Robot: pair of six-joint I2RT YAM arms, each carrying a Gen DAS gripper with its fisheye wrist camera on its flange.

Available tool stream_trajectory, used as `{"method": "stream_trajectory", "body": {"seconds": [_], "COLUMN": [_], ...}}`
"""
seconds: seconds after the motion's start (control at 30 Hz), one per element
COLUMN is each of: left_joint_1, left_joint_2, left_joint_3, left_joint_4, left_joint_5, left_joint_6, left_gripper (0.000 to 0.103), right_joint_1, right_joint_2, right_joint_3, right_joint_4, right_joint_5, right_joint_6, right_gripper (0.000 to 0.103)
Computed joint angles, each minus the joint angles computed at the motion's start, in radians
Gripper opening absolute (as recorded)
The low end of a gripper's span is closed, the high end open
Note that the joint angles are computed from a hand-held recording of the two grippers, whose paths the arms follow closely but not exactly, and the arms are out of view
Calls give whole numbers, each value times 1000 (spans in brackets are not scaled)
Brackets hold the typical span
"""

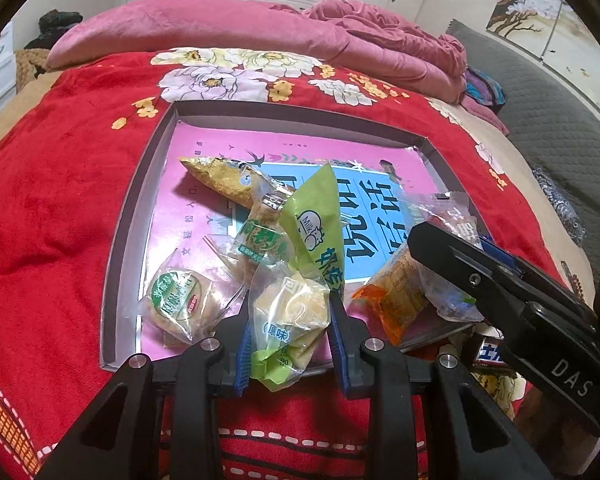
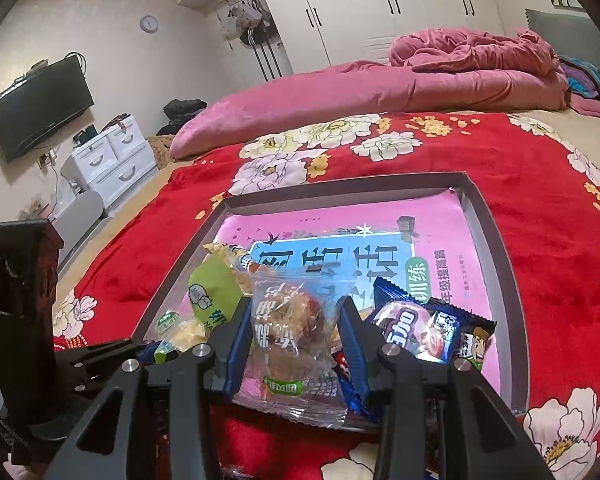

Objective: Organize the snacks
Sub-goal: 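Carry green-label bag with left tool while right tool carries clear pastry bag over tray, then open left tool to drop green-label bag in tray while right tool releases clear bag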

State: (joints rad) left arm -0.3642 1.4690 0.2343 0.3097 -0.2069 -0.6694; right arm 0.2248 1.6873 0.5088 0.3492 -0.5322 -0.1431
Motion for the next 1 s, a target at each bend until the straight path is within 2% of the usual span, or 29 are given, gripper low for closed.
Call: {"method": "stream_trajectory", "body": {"seconds": [0.47,0.6,0.67,0.87,1.0], "left_joint_1": [-7,-5,0,3,-14], "left_joint_2": [10,0,-2,-19,-40], "left_joint_3": [7,6,3,-1,-2], "left_joint_4": [-4,-15,-14,-20,-36], "left_joint_5": [-9,-13,-11,-18,-45], "left_joint_6": [-3,-7,-8,-12,-13], "left_gripper": [33,33,34,42,44], "right_joint_1": [38,38,38,24,-2], "right_joint_2": [38,30,24,14,-8], "right_joint_3": [19,18,15,6,-6], "right_joint_4": [1,-3,-4,3,11], "right_joint_5": [35,43,42,36,17], "right_joint_6": [-27,-27,-27,-27,-21], "right_gripper": [43,47,51,52,58]}}
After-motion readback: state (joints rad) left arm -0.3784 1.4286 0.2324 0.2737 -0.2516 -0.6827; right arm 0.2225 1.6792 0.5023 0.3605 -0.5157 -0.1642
